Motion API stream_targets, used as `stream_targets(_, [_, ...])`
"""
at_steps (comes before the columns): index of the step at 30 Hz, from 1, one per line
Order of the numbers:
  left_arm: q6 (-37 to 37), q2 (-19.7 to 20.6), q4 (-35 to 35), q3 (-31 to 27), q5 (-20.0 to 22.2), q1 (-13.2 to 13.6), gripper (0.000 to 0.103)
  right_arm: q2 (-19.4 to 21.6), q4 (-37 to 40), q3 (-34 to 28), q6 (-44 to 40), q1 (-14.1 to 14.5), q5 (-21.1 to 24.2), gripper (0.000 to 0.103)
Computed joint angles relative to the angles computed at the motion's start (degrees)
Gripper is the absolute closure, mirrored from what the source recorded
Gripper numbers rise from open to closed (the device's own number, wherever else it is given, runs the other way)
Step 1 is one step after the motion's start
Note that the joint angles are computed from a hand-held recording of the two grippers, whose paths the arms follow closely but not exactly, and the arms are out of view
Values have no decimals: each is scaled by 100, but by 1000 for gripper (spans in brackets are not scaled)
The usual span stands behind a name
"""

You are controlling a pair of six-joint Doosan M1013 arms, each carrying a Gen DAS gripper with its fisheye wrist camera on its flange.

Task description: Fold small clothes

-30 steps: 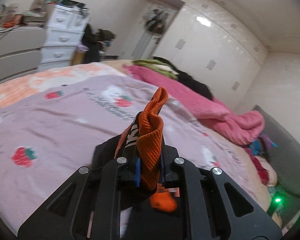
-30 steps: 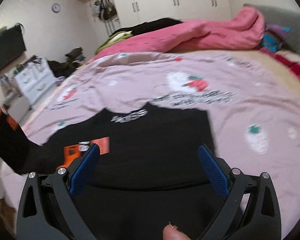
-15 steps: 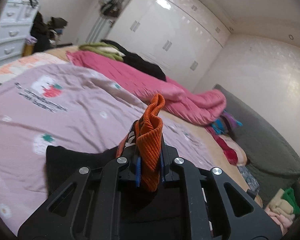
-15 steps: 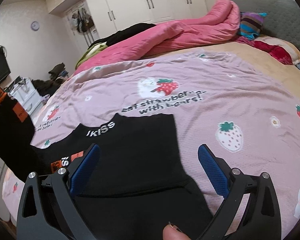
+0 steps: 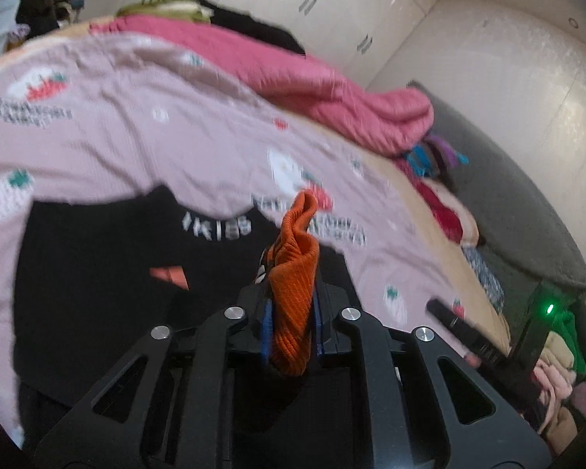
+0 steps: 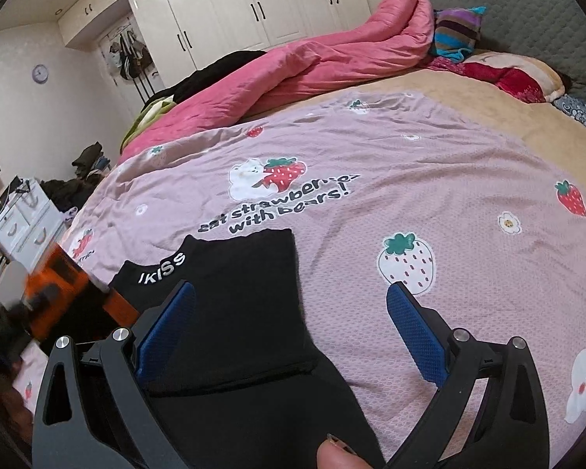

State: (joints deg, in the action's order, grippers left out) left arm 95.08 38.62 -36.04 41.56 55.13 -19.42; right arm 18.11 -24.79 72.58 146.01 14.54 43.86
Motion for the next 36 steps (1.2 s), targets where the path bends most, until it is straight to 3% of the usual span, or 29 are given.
stream_targets(3, [85,48,-49,42,203,-15,90,23,17,-24,-11,-6,57,5])
stream_targets(5, [173,46,-132,108,309,-18,76,37,1,-40,-20,1,89,5])
stream_targets(6, [250,16,-195,204,301,-24,62,43,13,-45,-42,2,90,5])
stream_targets(7, [343,-4,-237,261,325,-30,54,50,34,-50,-72,3,88,5])
stream_targets(12, [588,-38,-268,336,461,-33,42,103,377,-102,-445,3,37,5])
stream_targets(15, [644,-80,-250,367,395,6,26,134,687,-131,-753,4,-42,5])
stream_targets(20, [568,-137,-88,397,164,78,24,189,1046,-192,-1222,46,-62,5])
stream_targets(23, [309,-171,343,386,-13,115,18,234,1418,-227,-1667,57,-29,7])
stream_targets(25, [48,-219,776,421,-197,139,18,298,1710,-291,-1987,54,68,21])
stream_targets(29, [-802,-336,2189,549,-679,113,13,532,1951,-543,-2511,118,590,28])
stream_targets(32, [-1184,-350,2554,549,-805,189,11,743,1892,-745,-2744,195,1011,39])
stream_targets(35, [-1559,-362,2826,551,-846,265,11,759,1817,-720,-2709,257,936,72])
stream_targets(36, [-1717,-363,2971,549,-858,289,11,734,1631,-711,-2649,301,855,94])
